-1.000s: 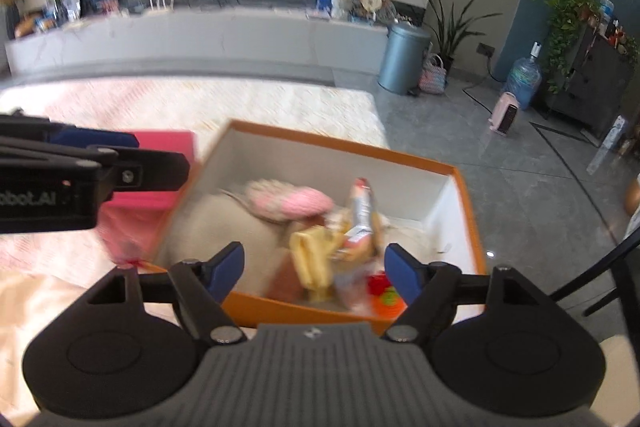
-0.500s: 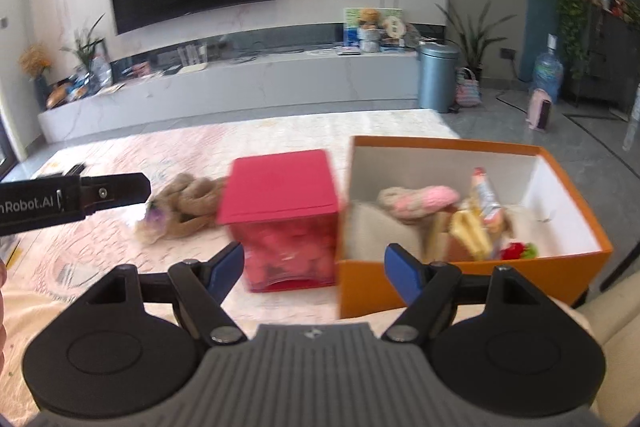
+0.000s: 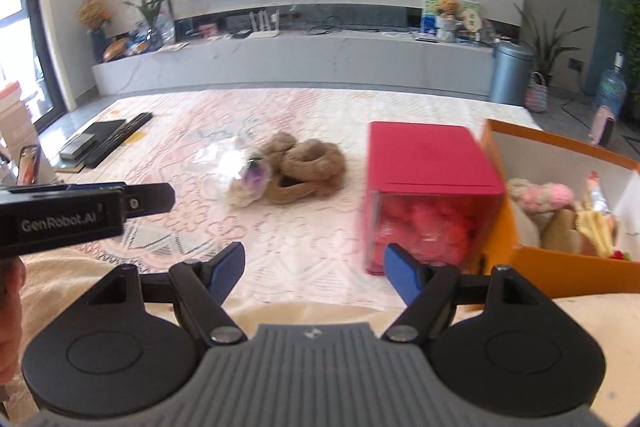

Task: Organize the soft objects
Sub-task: 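Open both tools to release the items and move back to the bed, then grasp the clear plastic bag with the left tool while the right tool grasps the brown teddy bear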

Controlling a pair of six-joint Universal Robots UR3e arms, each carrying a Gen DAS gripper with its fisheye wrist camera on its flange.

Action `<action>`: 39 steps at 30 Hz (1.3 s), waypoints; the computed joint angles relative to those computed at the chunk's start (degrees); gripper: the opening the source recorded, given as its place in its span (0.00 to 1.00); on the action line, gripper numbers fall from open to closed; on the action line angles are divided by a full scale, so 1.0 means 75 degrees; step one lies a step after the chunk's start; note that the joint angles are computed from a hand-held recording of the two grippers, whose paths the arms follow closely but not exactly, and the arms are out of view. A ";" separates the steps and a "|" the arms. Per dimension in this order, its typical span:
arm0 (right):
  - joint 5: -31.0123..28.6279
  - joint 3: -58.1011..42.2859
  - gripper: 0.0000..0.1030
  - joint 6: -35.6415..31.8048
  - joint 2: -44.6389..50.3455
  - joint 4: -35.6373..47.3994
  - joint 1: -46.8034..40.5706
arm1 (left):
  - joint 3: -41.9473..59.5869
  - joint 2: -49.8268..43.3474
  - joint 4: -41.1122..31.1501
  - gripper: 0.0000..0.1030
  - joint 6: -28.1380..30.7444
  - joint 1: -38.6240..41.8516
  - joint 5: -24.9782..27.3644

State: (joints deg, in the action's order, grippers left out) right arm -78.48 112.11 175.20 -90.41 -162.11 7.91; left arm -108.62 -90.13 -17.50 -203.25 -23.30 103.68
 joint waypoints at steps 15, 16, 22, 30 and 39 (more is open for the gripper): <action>-0.0865 -0.2006 0.66 0.0027 0.2203 -0.0086 0.0947 | -0.0451 0.0100 0.0014 0.49 0.0249 0.1202 -0.0794; -0.0866 -0.2170 0.66 0.0013 0.2364 -0.0081 0.0960 | -0.0396 0.0031 0.0003 0.49 0.0304 0.1277 -0.0866; -0.0965 -0.3310 0.66 -0.0157 0.3398 0.0008 0.1032 | 0.0057 -0.0576 0.0126 0.50 0.0559 0.1699 -0.1540; -0.1164 -0.5591 0.65 -0.0834 0.5148 0.0565 0.1115 | 0.1533 -0.1999 -0.0307 0.63 0.0413 0.1827 -0.1866; -0.1393 -0.7800 0.62 -0.1449 0.6836 0.1159 0.1154 | 0.3060 -0.3507 -0.0699 0.77 0.0018 0.1803 -0.1854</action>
State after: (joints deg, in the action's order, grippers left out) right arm -88.93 53.61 164.33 -39.13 -153.42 16.57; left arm -85.66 -116.43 -22.74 -203.11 -9.78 89.77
